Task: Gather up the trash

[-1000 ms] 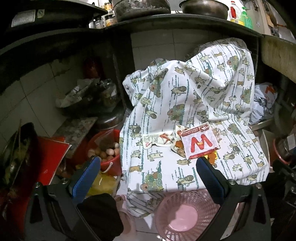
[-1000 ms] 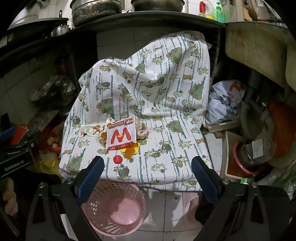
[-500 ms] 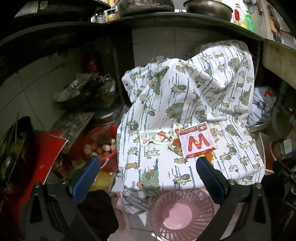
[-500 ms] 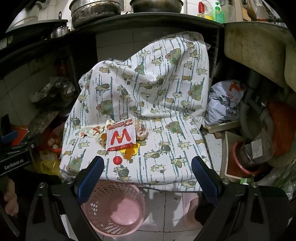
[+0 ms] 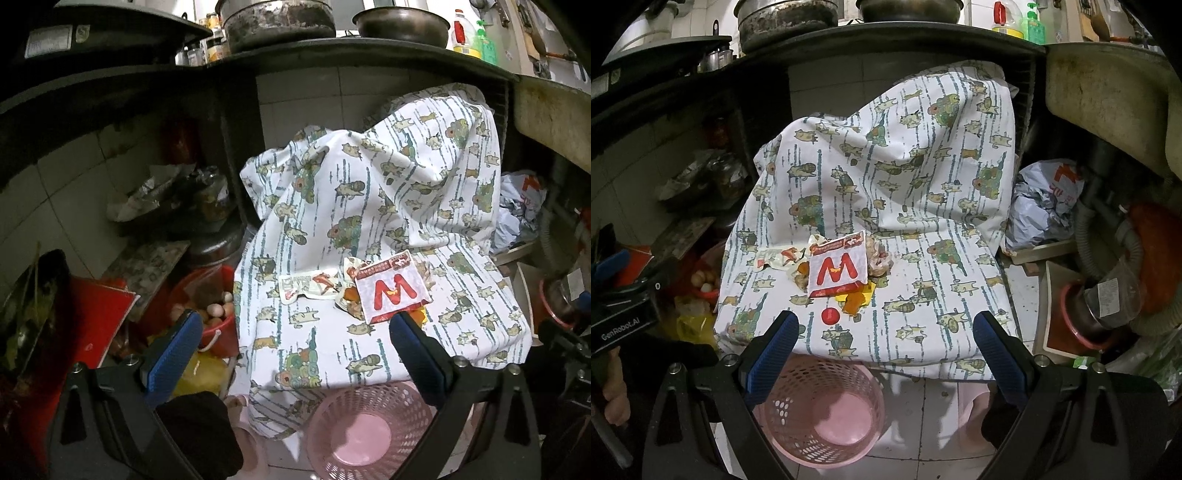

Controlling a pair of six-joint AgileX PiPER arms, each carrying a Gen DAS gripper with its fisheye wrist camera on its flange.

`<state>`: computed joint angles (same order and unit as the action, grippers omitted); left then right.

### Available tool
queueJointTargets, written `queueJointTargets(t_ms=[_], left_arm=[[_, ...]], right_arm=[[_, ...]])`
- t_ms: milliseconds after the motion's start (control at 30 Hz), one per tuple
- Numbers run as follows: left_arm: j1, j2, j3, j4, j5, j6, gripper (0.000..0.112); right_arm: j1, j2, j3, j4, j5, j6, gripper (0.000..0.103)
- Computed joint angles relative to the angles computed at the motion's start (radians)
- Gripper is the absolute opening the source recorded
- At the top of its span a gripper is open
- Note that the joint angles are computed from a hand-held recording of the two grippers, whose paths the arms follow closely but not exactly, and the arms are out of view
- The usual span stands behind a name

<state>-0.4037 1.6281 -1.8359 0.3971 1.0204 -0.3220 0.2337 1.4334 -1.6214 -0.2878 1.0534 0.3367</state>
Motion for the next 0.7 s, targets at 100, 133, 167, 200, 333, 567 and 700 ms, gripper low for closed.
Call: queueJointTargets(t_ms=[100,133,167,200,333,567,700], left_arm=[[-0.003,-0.005,0.007,0.008,-0.009,-0.011,0.101],[-0.003,-0.004,0.006,0.009,-0.009,-0.013,0.101],[-0.003,-0.003,0.005,0.014,-0.009,-0.015,0.101],[-0.005,-0.005,0.01,0.025,-0.012,-0.02,0.101],[-0.007,-0.017,0.036,0.062,-0.038,-0.06,0.101],[-0.016,0.013,-0.022,0.086,-0.004,-0.057,0.1],[-0.039,0.133,-0.311,0.114,0.061,0.046,0.1]], right_arm=[[-0.024,-0.003,-0.004,0.046,-0.007,-0.04,0.096],[-0.029,-0.002,-0.007,0.061,-0.006,-0.052,0.096],[-0.032,-0.003,-0.006,0.066,-0.008,-0.059,0.096],[-0.024,-0.006,-0.002,0.057,-0.008,-0.05,0.096],[-0.017,-0.006,-0.002,0.042,-0.006,-0.053,0.095],[-0.018,0.0,-0.021,0.022,0.015,-0.049,0.092],[-0.081,0.082,-0.174,0.121,0.095,-0.106,0.092]])
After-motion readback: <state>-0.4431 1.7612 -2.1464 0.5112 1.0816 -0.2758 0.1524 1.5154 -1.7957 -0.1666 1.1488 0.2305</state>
